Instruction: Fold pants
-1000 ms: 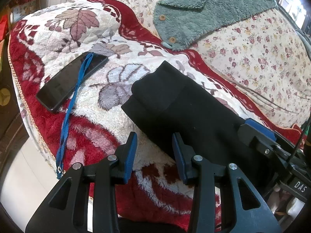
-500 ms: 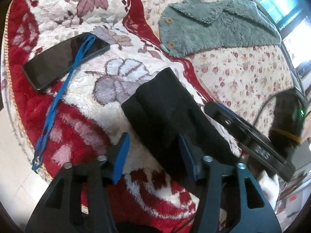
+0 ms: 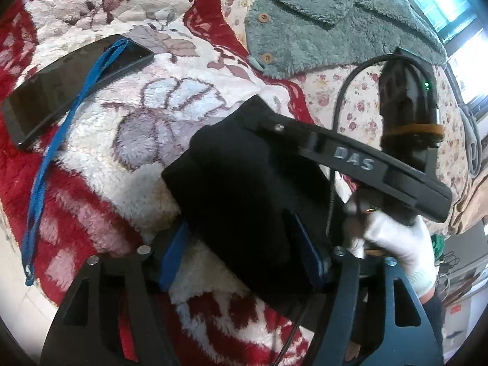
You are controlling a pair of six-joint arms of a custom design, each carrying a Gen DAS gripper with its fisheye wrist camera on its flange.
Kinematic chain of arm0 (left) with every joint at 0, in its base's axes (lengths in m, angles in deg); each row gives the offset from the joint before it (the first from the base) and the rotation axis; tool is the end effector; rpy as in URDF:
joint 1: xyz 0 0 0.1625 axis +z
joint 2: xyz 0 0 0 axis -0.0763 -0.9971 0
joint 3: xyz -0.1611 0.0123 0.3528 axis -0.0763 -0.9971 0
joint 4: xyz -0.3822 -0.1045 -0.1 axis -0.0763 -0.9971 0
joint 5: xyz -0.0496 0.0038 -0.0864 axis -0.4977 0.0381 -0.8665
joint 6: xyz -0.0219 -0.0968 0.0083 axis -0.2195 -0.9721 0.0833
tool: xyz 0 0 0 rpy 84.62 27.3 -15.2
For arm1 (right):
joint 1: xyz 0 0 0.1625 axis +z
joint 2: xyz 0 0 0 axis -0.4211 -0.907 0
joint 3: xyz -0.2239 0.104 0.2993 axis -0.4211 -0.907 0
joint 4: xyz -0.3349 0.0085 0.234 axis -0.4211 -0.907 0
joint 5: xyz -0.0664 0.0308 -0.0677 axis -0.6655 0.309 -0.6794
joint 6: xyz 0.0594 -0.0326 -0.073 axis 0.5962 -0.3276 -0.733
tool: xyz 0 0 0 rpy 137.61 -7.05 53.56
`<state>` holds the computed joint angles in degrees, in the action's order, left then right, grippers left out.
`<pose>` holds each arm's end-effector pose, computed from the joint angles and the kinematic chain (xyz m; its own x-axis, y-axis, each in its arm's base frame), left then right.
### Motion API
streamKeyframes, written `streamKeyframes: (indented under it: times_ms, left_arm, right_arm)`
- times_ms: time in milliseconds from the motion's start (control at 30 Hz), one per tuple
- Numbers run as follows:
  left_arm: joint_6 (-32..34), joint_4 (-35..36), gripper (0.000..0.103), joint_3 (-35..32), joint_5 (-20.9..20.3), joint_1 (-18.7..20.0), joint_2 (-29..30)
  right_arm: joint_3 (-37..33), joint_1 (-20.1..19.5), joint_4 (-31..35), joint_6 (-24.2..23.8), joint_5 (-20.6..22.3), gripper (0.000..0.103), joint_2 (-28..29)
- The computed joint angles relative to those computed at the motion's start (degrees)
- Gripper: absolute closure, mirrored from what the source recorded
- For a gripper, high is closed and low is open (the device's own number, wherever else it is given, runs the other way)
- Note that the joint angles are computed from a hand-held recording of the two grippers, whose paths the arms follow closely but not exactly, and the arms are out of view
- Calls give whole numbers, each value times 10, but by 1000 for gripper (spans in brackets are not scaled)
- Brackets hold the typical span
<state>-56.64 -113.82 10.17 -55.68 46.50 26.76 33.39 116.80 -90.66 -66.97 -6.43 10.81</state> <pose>-0.3518 -0.5912 0.0609 -0.9451 -0.2901 -0.1505 -0.1015 0.6982 -0.7087 0.1527 -0.7833 0.2709 -0.5634 -0.8212 0.0906 -0.8237 0.5668 0.0154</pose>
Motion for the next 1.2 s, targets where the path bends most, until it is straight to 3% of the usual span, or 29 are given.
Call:
streamKeyframes:
  times_ms: [33,67,100,133,200,367,500,733,933,1067,1200]
  left_arm:
    - [9,-17,36,1,5,-1,4]
    - [20,-30,38,1,4,-1,7]
    - [30,-39,58,1,3,0,9]
    - [30,-26,66,-3,5,0,9]
    - [44,-25,79,-6,4,-2,8]
    - [107,-59,83,-11,41,-42,8]
    - [167,-85,84,-33,40,-74,19]
    - [264,-86,83,-126,-19,-117,85]
    - [274,3,83,-246,-80,-132,178]
    - [260,90,84,-349,-93,-136,257]
    - [230,177,83,-440,-105,-131,326]
  right_arm:
    - [4,0,-5,-3,1,62,-1]
    - [3,-1,-3,-6,7,71,-1]
    - [10,-1,-8,-8,9,76,-6]
    - [16,0,-13,-14,12,86,-12]
    - [29,-2,-18,-27,29,91,-29]
    - [59,-12,-20,-27,97,91,-86]
    - [70,-31,-2,-22,172,91,-144]
    - [94,-86,18,-37,261,91,-248]
    - [103,-162,23,-32,283,91,-305]
    - [111,-228,12,-3,288,91,-324]
    - [139,-284,-37,40,260,91,-334]
